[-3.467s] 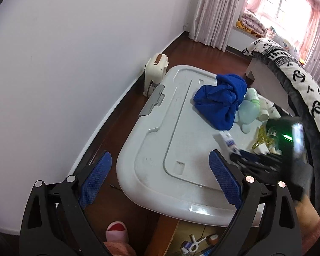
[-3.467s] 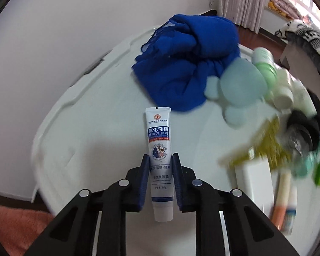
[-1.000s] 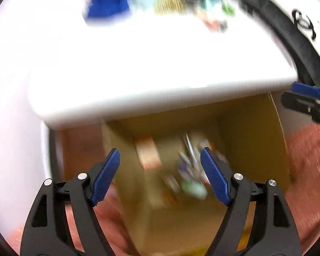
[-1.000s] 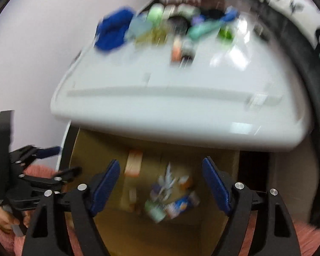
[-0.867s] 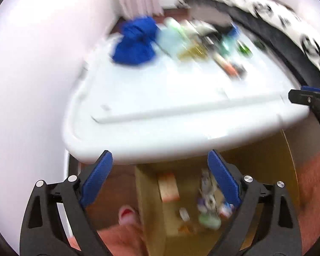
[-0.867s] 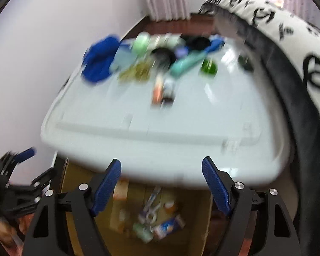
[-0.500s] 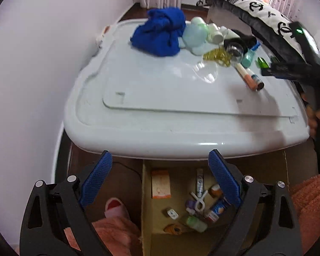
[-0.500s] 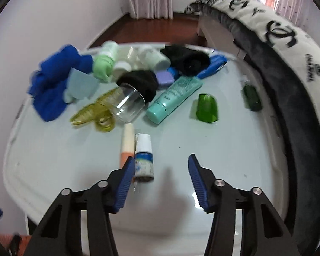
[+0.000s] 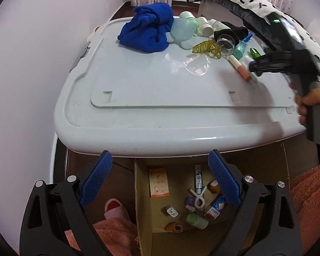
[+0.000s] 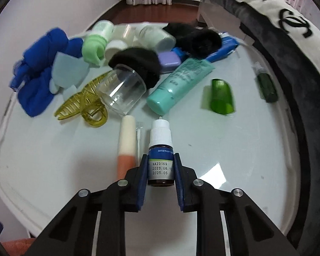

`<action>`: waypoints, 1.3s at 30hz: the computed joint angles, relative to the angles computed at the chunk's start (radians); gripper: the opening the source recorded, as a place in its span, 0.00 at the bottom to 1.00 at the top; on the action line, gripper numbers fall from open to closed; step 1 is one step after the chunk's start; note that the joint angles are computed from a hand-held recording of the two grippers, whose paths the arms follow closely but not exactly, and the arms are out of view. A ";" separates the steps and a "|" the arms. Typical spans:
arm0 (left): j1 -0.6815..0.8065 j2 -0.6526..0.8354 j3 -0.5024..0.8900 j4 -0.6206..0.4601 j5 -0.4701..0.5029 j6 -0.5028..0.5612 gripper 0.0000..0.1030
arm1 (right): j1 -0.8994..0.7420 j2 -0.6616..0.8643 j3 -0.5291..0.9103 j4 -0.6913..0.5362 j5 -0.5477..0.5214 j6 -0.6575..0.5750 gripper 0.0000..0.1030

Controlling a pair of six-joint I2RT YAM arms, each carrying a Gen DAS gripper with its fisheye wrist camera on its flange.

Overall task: Collect trash
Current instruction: 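Grasp the dark blue eye-drop bottle with the right tool while the left tool grasps the orange lipstick tube, then drop the eye-drop bottle and lipstick tube into the cardboard box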

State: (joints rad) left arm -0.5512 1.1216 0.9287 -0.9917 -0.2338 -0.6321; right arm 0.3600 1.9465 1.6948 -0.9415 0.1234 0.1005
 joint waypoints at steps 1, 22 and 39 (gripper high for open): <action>0.002 0.000 -0.002 0.003 0.005 0.008 0.87 | -0.016 -0.035 -0.020 -0.008 -0.027 -0.006 0.22; 0.050 1.008 0.970 -0.113 0.078 -0.027 0.87 | -0.325 -0.431 -0.251 -0.036 -0.420 -0.037 0.23; 0.048 1.013 0.950 -0.085 0.112 0.033 0.20 | -0.335 -0.419 -0.244 -0.032 -0.440 -0.024 0.23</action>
State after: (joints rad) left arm -0.5032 2.1351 1.8791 -1.0769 -0.1217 -0.5988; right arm 0.0250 1.5279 1.4511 -0.9736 -0.3163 0.0768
